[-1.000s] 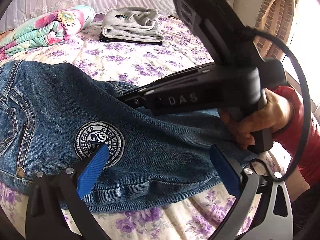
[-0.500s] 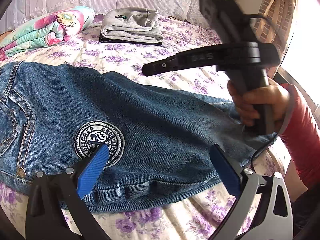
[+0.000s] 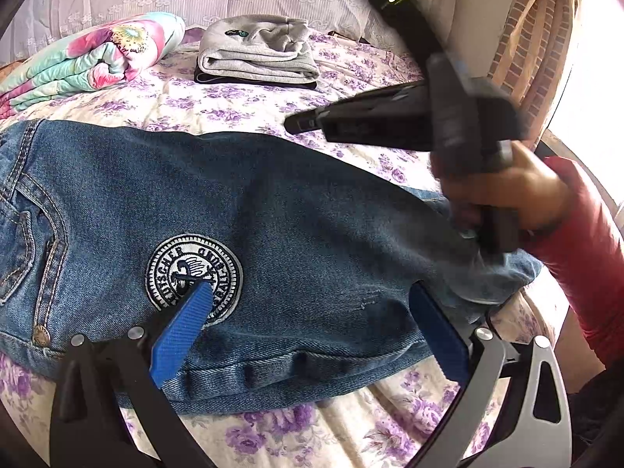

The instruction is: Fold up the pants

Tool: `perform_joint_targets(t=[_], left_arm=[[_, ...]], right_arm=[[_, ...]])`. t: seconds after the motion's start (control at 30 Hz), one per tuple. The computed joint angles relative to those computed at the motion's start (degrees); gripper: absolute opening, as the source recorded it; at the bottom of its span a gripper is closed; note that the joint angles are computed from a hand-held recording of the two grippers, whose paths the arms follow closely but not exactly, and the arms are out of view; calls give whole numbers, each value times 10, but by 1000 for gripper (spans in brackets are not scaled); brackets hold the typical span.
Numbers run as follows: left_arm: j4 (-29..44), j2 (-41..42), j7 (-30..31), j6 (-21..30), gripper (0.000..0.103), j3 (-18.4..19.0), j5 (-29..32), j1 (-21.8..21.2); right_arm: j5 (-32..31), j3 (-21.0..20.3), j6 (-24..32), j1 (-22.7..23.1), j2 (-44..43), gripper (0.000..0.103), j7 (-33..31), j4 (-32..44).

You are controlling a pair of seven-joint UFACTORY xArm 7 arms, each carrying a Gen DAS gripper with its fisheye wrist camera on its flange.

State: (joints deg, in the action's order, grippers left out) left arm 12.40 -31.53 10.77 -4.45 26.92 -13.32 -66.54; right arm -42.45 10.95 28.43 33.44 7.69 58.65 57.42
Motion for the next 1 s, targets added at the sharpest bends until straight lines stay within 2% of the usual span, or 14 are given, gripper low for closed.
perform_joint_targets(t=[0.1, 0.17, 0.2, 0.27, 0.3, 0.33, 0.37, 0.5, 0.6, 0.67, 0.73, 0.83, 0.93, 1.0], left_arm=[[-1, 2, -3, 1, 98, -12, 2, 10], [0, 0, -1, 2, 98, -5, 1, 5], [0, 0, 1, 2, 98, -2, 1, 2], [1, 0, 2, 1, 98, 2, 0, 0], [1, 0, 3, 0, 98, 3, 0, -2], [0, 0, 2, 0, 98, 3, 0, -2], [0, 0, 2, 0, 98, 3, 0, -2], [-2, 0, 0, 0, 98, -4, 1, 4], [-2, -1, 0, 1, 98, -4, 1, 5], [-2, -1, -1, 1, 98, -6, 2, 6], [-2, 1, -1, 1, 98, -9, 2, 10], [-1, 3, -2, 3, 98, -18, 4, 18], [-1, 2, 0, 4, 98, -16, 4, 18], [-1, 3, 0, 4, 98, -17, 3, 17]], right_arm=[[-20, -9, -68, -8, -29, 0, 37, -43], [-68, -8, -126, -19, -80, 0, 101, -80], [-66, 0, -143, -25, -100, 0, 102, -93], [-4, 16, -139, -20, -119, 4, 32, -108], [26, 24, -126, -18, -123, 9, 0, -112], [57, 30, -123, -16, -126, 30, -27, -122], [74, 38, -127, -17, -136, 41, -36, -140], [99, 72, -166, -32, -181, 41, -16, -209], [46, 140, -141, -67, -205, 41, 42, -225], [41, 150, -156, -76, -225, 41, 61, -248], [75, 136, -185, -70, -261, 44, 47, -280], [87, 152, -173, -91, -312, 45, 34, -300], [123, 133, -168, -79, -284, 45, -34, -291], [130, 143, -158, -84, -243, 45, -69, -268]])
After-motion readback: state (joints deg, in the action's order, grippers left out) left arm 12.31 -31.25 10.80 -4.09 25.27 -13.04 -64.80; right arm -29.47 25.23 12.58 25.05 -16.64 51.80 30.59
